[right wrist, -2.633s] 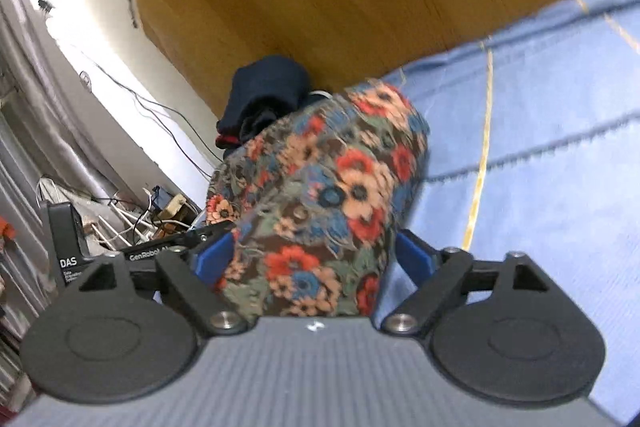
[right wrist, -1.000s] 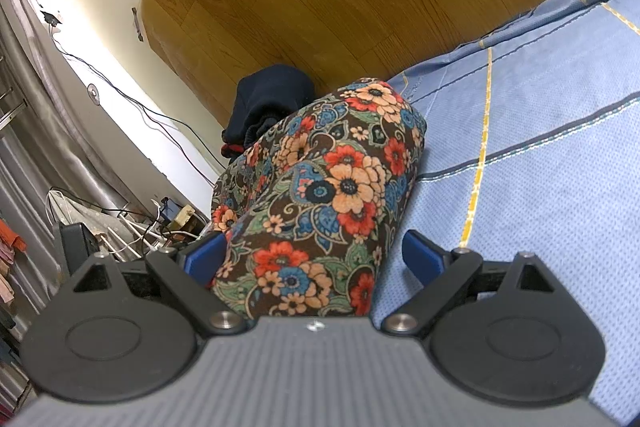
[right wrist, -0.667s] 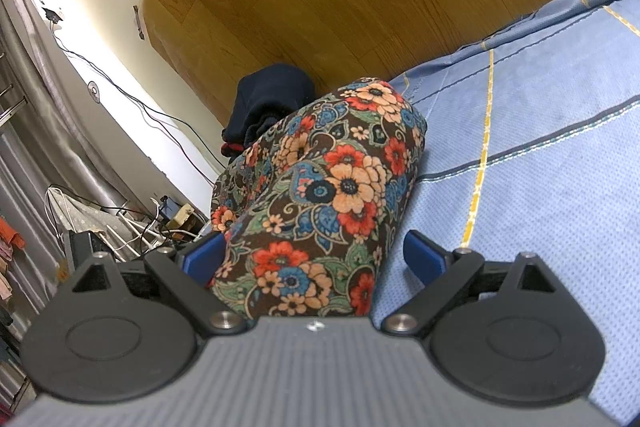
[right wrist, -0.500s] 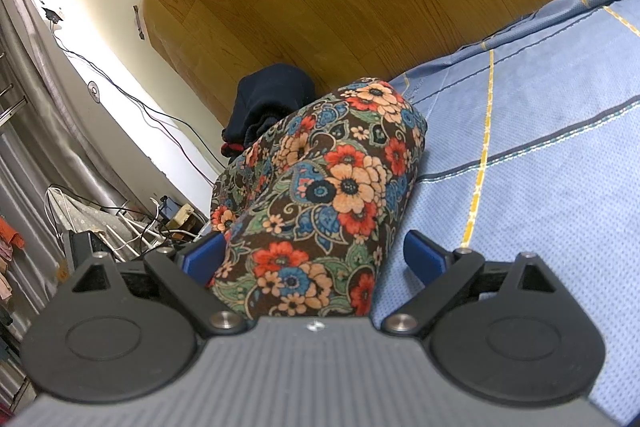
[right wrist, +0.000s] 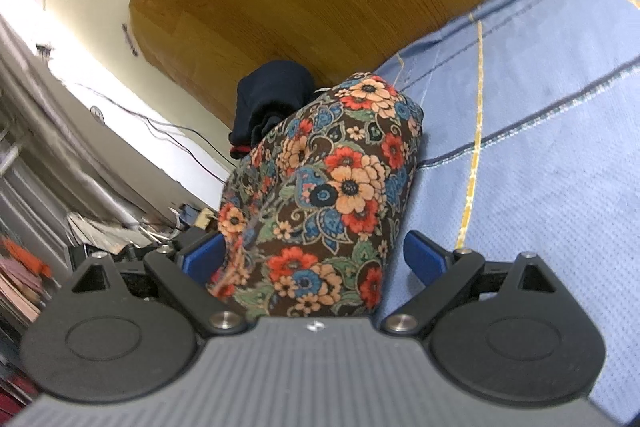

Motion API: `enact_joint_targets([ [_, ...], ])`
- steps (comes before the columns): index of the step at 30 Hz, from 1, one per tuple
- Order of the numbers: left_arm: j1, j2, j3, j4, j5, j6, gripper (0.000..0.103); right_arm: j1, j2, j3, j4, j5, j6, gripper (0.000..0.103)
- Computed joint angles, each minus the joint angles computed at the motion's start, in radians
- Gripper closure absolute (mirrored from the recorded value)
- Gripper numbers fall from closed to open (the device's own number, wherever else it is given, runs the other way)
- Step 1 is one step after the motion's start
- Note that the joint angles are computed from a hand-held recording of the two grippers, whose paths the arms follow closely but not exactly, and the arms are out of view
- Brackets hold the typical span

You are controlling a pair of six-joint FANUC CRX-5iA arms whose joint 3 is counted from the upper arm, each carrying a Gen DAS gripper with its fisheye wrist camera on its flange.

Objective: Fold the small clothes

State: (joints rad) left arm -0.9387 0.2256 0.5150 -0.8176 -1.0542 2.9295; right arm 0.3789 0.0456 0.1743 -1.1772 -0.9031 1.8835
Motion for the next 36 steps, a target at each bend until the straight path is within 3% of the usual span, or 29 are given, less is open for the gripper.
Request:
enact_joint_targets([
  [3, 0.041, -0.014, -0.012, 0.068, 0.055, -0.057, 0.000, 0.007, 0.012, 0.027, 0.028, -0.006, -0.026, 0.006],
  [9, 0.193, 0.012, -0.081, 0.403, 0.230, -0.260, 0.000, 0.074, 0.060, 0.097, 0.171, 0.000, -0.099, 0.006],
  [11, 0.229, 0.016, -0.143, 0.493, 0.349, -0.290, 0.000, 0.094, 0.086, 0.125, 0.191, -0.001, -0.095, 0.006],
  [12, 0.219, 0.023, -0.143, 0.459, 0.374, -0.260, 0.000, 0.110, 0.098, 0.141, 0.210, 0.001, -0.101, 0.003],
  [15, 0.166, 0.067, -0.067, 0.339, 0.308, -0.196, 0.001, 0.180, 0.124, 0.174, 0.322, 0.035, -0.129, 0.003],
  [17, 0.149, 0.070, -0.056, 0.301, 0.284, -0.150, 0.005, 0.214, 0.119, 0.173, 0.382, 0.062, -0.145, 0.011],
  [19, 0.136, 0.048, -0.082, 0.273, 0.299, -0.105, 0.012, 0.236, 0.095, 0.154, 0.414, 0.092, -0.120, 0.030],
  [21, 0.107, 0.026, -0.096, 0.210, 0.300, -0.034, 0.013, 0.249, 0.063, 0.130, 0.398, 0.122, -0.045, 0.039],
  [24, 0.004, -0.008, -0.094, -0.005, 0.212, 0.153, 0.013, 0.253, 0.040, 0.133, 0.317, 0.122, 0.073, 0.045],
  [27, -0.110, -0.043, -0.099, -0.213, 0.069, 0.301, 0.013, 0.255, 0.067, 0.195, 0.236, 0.080, 0.153, 0.045],
  [32, -0.257, -0.079, -0.084, -0.433, -0.246, 0.372, 0.013, 0.298, 0.215, 0.429, 0.172, -0.034, 0.220, 0.045],
  [36, -0.286, -0.129, -0.109, -0.508, -0.410, 0.392, 0.013, 0.358, 0.393, 0.699, 0.187, -0.113, 0.186, 0.045],
])
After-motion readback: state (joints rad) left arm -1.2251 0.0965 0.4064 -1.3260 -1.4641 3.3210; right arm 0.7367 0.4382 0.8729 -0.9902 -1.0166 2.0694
